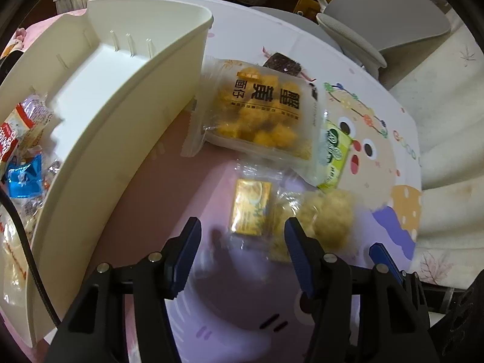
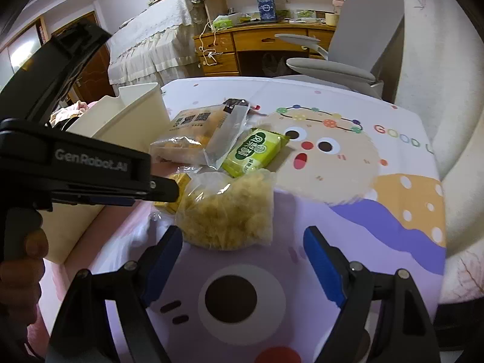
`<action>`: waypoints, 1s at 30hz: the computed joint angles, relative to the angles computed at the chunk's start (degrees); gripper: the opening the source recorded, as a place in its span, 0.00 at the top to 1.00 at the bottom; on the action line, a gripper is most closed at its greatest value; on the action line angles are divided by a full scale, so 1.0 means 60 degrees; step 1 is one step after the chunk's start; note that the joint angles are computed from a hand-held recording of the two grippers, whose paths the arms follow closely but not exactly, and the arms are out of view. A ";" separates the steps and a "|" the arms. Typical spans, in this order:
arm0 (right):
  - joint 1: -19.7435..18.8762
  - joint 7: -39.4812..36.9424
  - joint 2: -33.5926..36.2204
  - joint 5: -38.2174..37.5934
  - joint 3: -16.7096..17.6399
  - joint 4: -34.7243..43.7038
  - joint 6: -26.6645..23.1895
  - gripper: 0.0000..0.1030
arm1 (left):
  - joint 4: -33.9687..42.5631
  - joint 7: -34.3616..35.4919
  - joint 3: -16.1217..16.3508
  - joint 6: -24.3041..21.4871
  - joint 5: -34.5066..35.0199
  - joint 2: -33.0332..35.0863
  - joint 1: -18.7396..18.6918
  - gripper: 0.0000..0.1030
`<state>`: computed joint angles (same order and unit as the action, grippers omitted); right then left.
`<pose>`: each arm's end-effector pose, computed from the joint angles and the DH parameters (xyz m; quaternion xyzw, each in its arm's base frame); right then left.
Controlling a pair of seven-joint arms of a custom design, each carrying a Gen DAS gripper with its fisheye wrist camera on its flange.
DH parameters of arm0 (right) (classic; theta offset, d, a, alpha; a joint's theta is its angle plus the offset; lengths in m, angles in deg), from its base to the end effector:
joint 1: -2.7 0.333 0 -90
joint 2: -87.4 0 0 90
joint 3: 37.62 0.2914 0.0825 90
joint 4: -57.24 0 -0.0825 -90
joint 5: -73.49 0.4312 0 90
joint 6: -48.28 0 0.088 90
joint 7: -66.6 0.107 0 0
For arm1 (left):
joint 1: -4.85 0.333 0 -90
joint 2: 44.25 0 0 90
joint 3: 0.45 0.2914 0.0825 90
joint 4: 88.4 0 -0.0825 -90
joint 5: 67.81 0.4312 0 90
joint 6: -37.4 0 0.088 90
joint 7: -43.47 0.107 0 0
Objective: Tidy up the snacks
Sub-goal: 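Move both open tools from the tray to the yellow packet and clear crumbly bag, then grasp the small yellow packet with left tool while right tool grasps the clear crumbly-snack bag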
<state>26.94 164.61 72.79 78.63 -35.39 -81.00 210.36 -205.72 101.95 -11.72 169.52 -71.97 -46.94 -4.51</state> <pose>0.4910 0.2398 0.4364 -0.7452 0.5796 -0.1336 0.3015 0.5713 -0.2176 0.4471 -0.7740 0.6142 -0.1517 0.0248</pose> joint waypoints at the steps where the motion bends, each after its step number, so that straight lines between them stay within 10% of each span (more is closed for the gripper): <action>1: 0.0069 -0.0101 0.0083 0.0121 -0.0044 0.0002 0.0156 0.20 | 0.0042 -0.0032 -0.0005 0.0030 0.0018 0.0088 -0.0003 0.48; 17: 0.0174 -0.0707 0.0825 0.0924 0.0067 0.0366 0.0635 0.36 | 0.0538 0.0153 0.0056 0.0296 -0.0023 0.0801 -0.0086 0.72; 30: 0.0340 -0.1129 0.0520 0.1690 -0.0217 0.0262 0.0202 0.71 | 0.0675 0.0178 0.0103 -0.0137 0.0168 0.0825 -0.0114 0.77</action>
<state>28.98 157.84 75.91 88.77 -36.69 -79.43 211.57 -201.67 103.02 -11.10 168.70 -70.96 -41.99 -5.19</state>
